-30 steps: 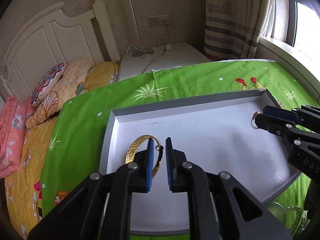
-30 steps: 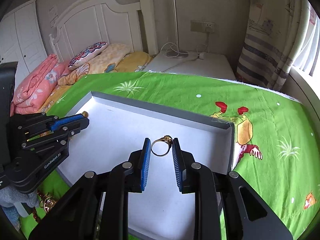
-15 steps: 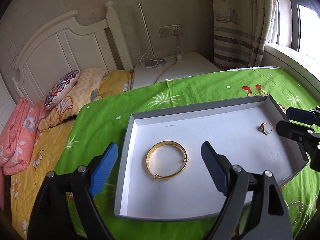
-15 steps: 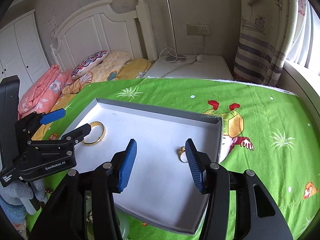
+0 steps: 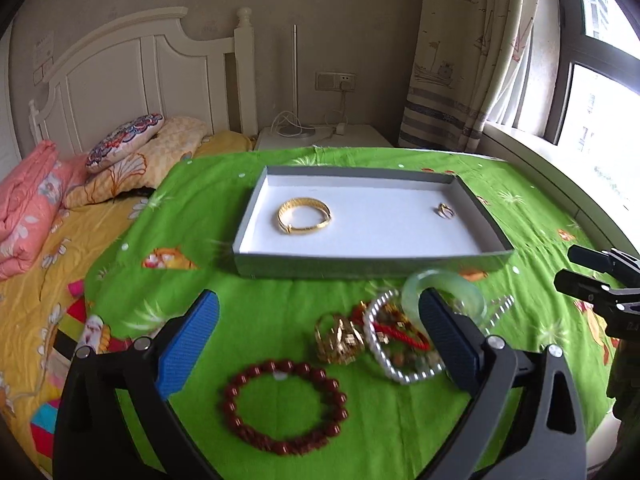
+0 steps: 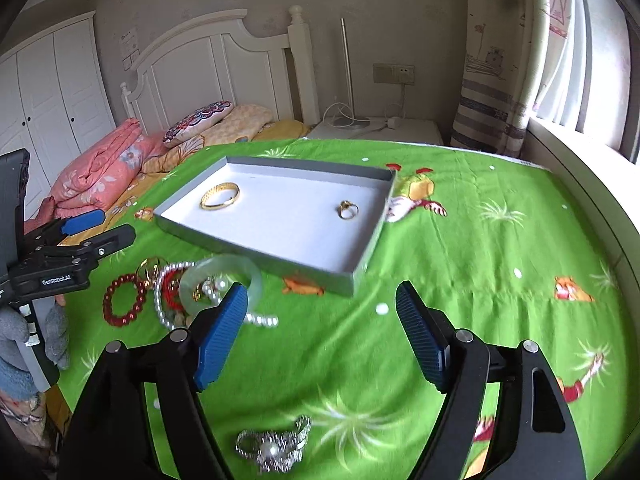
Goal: Organize jewelry
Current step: 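Withdraw both tools from the tray toward the jade bangle and silver brooch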
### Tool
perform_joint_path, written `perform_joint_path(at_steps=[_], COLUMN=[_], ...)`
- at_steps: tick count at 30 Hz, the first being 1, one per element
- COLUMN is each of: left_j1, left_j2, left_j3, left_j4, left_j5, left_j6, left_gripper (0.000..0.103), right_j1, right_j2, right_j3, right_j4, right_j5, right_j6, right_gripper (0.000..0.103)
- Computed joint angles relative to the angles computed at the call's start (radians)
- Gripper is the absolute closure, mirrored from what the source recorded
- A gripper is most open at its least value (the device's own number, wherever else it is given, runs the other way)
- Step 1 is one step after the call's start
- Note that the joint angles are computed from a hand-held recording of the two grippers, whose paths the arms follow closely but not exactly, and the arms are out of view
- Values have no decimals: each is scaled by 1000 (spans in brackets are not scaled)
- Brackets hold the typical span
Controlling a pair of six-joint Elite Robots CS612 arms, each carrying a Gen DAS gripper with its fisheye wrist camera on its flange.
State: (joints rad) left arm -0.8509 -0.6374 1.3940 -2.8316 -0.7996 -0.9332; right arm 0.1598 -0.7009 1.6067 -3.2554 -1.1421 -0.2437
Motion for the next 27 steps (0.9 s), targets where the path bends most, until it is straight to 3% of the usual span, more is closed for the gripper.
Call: perform_joint_path(at_steps=[7, 13, 15, 19, 27], left_j1=[-38, -27, -18, -12, -9], left_j2=[12, 20, 20, 18, 22], left_j3=[54, 52, 55, 73, 80], left_j4=[-86, -100, -108, -166, -223], left_j5=[-63, -94, -137, -146, -165], left_j6=[23, 17, -3, -10, 9], left_gripper=[4, 4, 4, 4, 4], right_j1=[-23, 1, 8, 20, 43], right_j2=[-34, -55, -61, -62, -29], right_j3=[119, 186, 200, 202, 139], right_j4=[-10, -51, -43, 9, 5], right_j5=[21, -50, -50, -24, -96], right_j6=[-6, -22, -41, -71, 15], right_gripper=[28, 28, 36, 47, 47])
